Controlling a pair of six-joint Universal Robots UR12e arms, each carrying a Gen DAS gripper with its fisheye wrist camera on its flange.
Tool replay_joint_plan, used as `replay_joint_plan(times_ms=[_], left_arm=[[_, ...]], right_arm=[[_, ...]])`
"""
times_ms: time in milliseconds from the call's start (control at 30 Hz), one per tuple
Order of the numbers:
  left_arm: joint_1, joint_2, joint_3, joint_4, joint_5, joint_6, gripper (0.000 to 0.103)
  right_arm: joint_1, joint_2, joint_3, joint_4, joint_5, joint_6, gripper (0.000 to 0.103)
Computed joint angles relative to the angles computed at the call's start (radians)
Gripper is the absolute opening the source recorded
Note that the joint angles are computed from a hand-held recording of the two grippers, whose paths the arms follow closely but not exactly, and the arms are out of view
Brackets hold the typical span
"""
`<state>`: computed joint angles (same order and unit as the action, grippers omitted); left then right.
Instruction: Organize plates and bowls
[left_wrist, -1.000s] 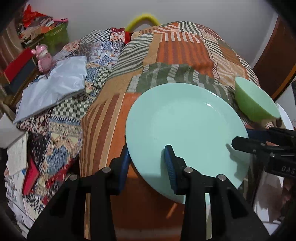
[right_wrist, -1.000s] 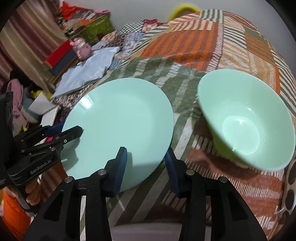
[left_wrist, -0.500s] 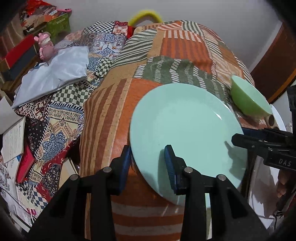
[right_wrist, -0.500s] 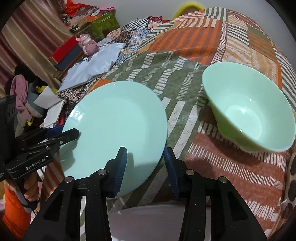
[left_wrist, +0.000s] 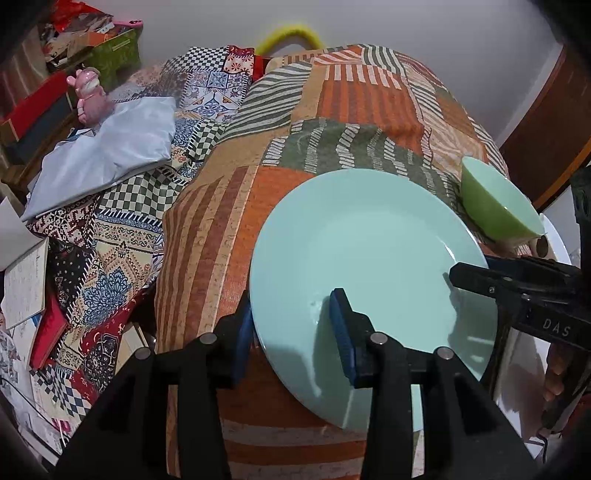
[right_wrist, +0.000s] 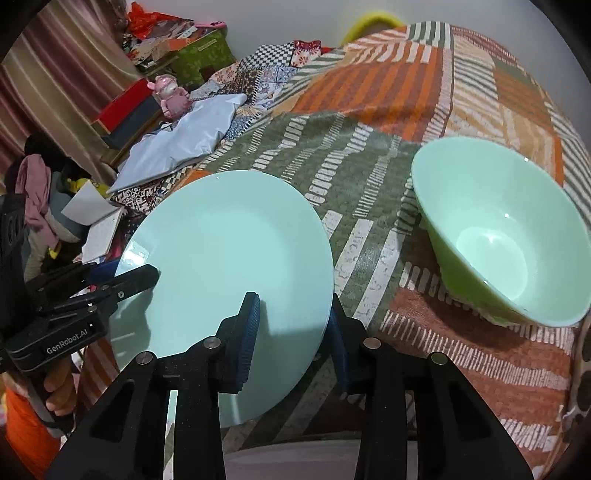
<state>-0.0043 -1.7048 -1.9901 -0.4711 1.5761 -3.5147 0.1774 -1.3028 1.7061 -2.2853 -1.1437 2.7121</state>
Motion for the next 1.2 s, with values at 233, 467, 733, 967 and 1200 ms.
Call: replay_joint_plan(times_ms=[233, 467, 733, 967, 1200], left_arm=[[-0.024, 0.025, -0.005, 0.018, 0.048, 0.016, 0.039], [-0.036, 0.052, -0.010, 0.028, 0.053, 0.012, 0.039], [-0.061, 0.082, -0.020, 0.064, 0.071, 0.009, 0.039], [-0.081, 0.103, -0.024, 0.086, 0.073, 0.004, 0.039], [-0.109, 0.116, -0.025, 0.088, 0.082, -0.009, 0.039]], right_arm=[[-0.011, -0.026, 0.023, -0.029, 0.019, -0.003, 0.033], [-0.024, -0.047, 0.036, -0.052, 0.046, 0.002, 0.033], [-0.042, -0.089, 0.065, -0.073, 0.057, -0.004, 0.033], [-0.058, -0.120, 0.087, -0.082, 0.059, -0.013, 0.033], [-0.083, -0.149, 0.111, -0.080, 0.071, -0.021, 0.032]])
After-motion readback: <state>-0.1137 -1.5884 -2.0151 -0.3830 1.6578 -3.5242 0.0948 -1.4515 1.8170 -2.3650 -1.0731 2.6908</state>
